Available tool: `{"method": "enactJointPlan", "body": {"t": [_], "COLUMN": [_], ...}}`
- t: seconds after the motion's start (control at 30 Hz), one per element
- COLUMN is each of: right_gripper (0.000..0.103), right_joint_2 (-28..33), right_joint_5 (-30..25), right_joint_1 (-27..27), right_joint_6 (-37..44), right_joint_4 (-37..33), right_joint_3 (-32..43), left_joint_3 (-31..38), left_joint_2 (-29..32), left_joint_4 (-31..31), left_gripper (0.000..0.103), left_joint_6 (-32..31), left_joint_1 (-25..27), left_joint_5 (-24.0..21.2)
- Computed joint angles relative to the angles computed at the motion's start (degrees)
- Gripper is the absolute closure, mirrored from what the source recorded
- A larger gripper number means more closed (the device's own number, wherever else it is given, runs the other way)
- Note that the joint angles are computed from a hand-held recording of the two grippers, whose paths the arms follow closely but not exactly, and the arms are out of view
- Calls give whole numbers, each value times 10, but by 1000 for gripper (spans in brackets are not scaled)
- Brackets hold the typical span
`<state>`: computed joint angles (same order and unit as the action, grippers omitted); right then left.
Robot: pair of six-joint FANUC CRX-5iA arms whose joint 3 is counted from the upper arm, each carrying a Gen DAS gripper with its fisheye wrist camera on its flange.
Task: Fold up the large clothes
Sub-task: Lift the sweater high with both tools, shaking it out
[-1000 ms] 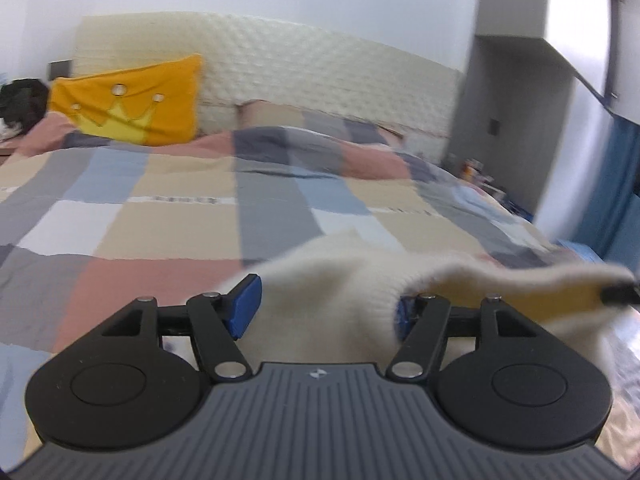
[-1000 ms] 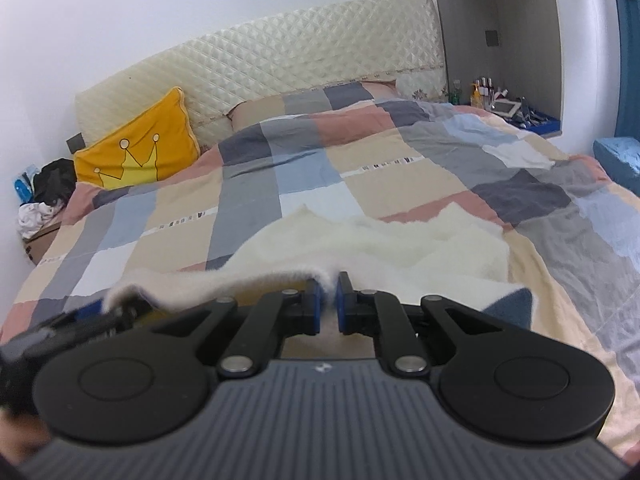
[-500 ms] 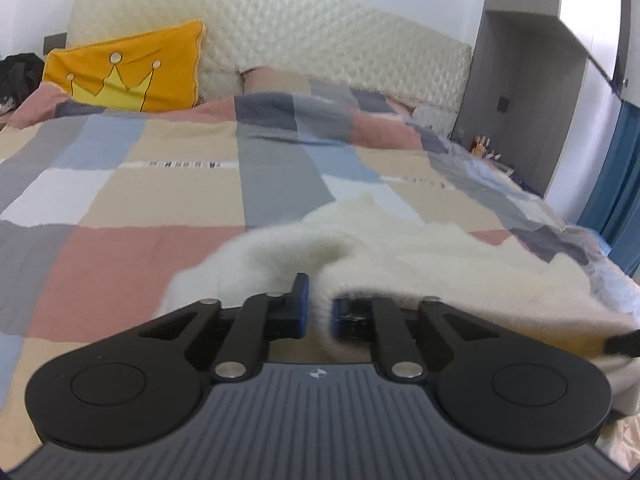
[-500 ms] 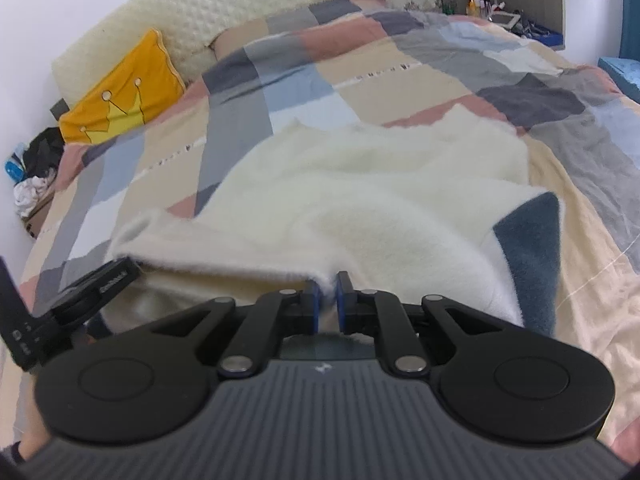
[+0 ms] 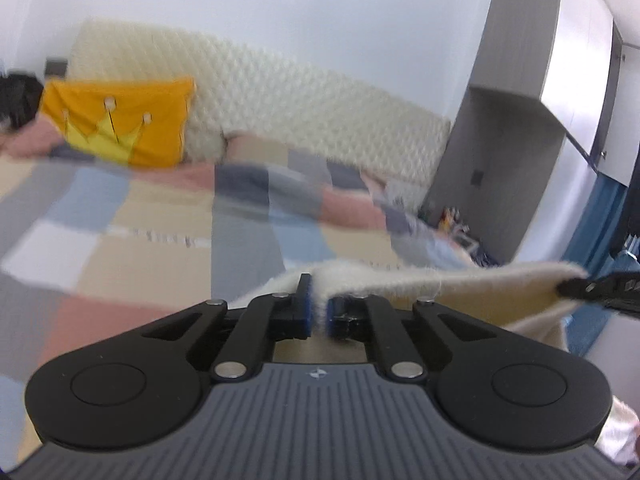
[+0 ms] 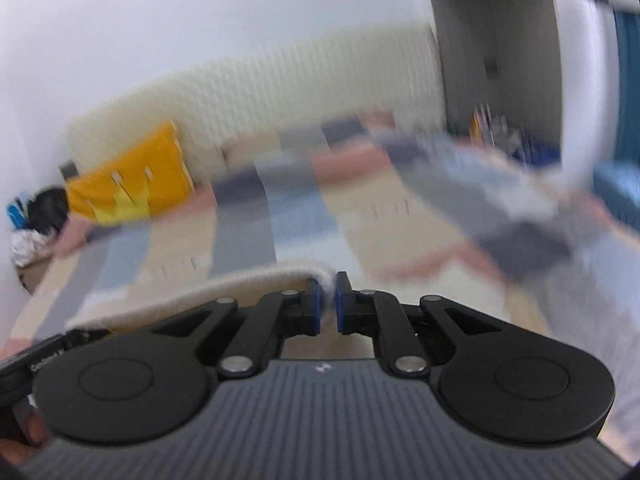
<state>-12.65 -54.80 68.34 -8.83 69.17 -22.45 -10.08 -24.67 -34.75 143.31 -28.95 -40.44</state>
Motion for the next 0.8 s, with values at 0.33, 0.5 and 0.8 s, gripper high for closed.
{"method": "enactJointPlan", "body": {"t": [0.33,0.5,0.8], "right_gripper": [94,94,94], "right_joint_2": [-69,-67,-34], "right_joint_5": [21,20,7], "right_joint_1": [7,31,106], "right_joint_6": [74,116,211], "right_joint_4": [109,133,138], "right_joint_3": [70,137,274], "left_joint_3": [317,441,641], "left_joint_2": [93,133,203], "left_joint_4": [-263,-409,-718], "left_gripper": [96,96,97], "left_joint_6": [36,2,-156], "left_joint_1": [-259,-391,-678], "left_joint_5": [-303,-412,-551]}}
